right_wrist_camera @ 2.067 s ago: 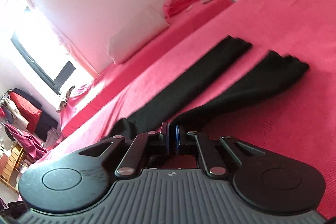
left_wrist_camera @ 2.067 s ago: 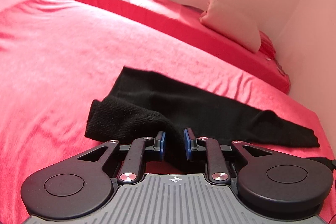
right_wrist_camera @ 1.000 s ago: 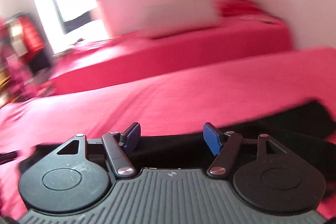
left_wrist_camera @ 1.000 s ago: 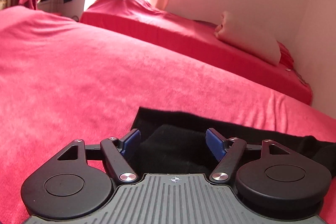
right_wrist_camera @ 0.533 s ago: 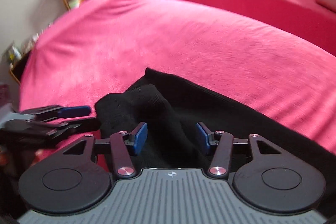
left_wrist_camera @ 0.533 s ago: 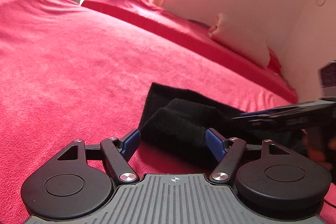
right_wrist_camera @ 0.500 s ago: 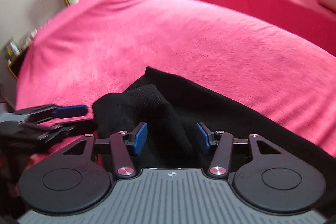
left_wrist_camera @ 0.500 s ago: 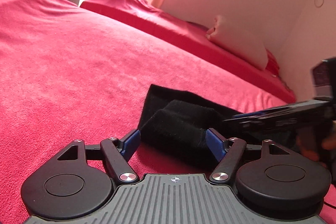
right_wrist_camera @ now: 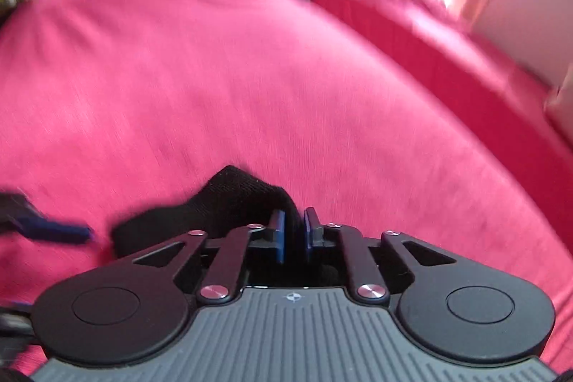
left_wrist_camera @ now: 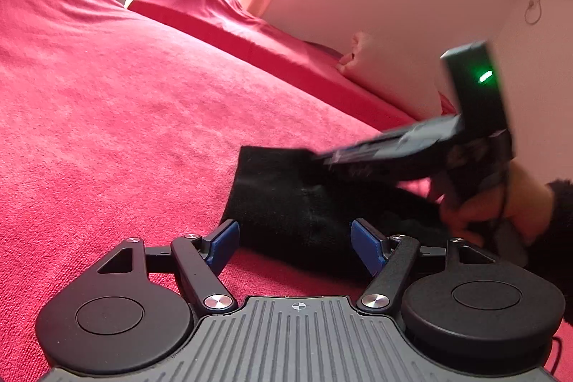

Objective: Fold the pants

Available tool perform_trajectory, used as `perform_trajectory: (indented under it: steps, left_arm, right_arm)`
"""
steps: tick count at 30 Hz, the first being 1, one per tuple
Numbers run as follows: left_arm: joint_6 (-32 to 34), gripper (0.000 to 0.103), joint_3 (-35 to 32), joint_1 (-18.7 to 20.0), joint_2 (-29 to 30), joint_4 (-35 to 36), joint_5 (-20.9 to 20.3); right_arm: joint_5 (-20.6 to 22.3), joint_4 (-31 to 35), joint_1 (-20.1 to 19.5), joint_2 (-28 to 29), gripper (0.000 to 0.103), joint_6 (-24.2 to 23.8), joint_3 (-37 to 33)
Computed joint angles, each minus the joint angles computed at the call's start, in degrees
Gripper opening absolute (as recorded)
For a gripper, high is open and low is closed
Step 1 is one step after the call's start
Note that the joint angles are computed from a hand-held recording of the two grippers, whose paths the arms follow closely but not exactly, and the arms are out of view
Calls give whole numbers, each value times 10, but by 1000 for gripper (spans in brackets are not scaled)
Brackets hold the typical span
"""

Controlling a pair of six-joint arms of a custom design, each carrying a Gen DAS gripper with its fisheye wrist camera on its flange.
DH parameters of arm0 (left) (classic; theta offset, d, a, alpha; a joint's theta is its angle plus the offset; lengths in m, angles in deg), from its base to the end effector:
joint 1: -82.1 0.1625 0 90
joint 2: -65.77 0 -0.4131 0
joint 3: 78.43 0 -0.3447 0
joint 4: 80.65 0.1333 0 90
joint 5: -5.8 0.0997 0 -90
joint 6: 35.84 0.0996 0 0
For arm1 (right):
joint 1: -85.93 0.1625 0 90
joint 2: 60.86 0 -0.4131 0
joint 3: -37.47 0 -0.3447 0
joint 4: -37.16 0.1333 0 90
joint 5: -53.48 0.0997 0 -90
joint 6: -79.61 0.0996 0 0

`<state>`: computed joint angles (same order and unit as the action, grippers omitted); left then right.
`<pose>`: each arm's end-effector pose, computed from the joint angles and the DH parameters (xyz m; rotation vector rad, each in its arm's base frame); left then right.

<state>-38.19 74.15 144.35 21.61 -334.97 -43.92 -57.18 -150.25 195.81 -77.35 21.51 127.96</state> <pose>0.0324 -0.3631 0.1632 0.0704 2.3872 -1.4244 0.3030 -0.5493 -0.0975 1.5887 -2.1216 0.3604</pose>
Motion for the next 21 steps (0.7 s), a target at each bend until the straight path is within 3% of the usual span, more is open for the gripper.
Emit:
perform_trajectory:
  steps: [2, 4, 6, 7, 12, 16, 18, 21]
  left_arm:
    - [-2, 103, -1, 0, -3, 8, 3]
    - [-3, 103, -3, 0, -7, 22, 2]
    - [-7, 103, -7, -1, -14, 44, 9]
    - [-8, 103, -9, -3, -17, 53, 13]
    - [-16, 103, -21, -28, -47, 130, 49]
    - [-19, 103, -58, -41, -84, 234, 51]
    - [-17, 103, -86, -44, -82, 267, 41]
    - [-46, 103, -135, -38, -71, 334, 12]
  right_arm:
    - [-1, -30, -9, 2, 20, 14, 10]
    - [35, -47, -21, -34, 33, 66, 50]
    - [61, -83, -31, -75, 57, 105, 96]
    - [74, -111, -38, -97, 59, 111, 126]
    - [108, -226, -104, -209, 62, 106, 269]
    - [76, -329, -162, -241, 62, 58, 315]
    - [59, -333, -182, -251, 62, 42, 318]
    - [77, -306, -201, -259, 61, 36, 322]
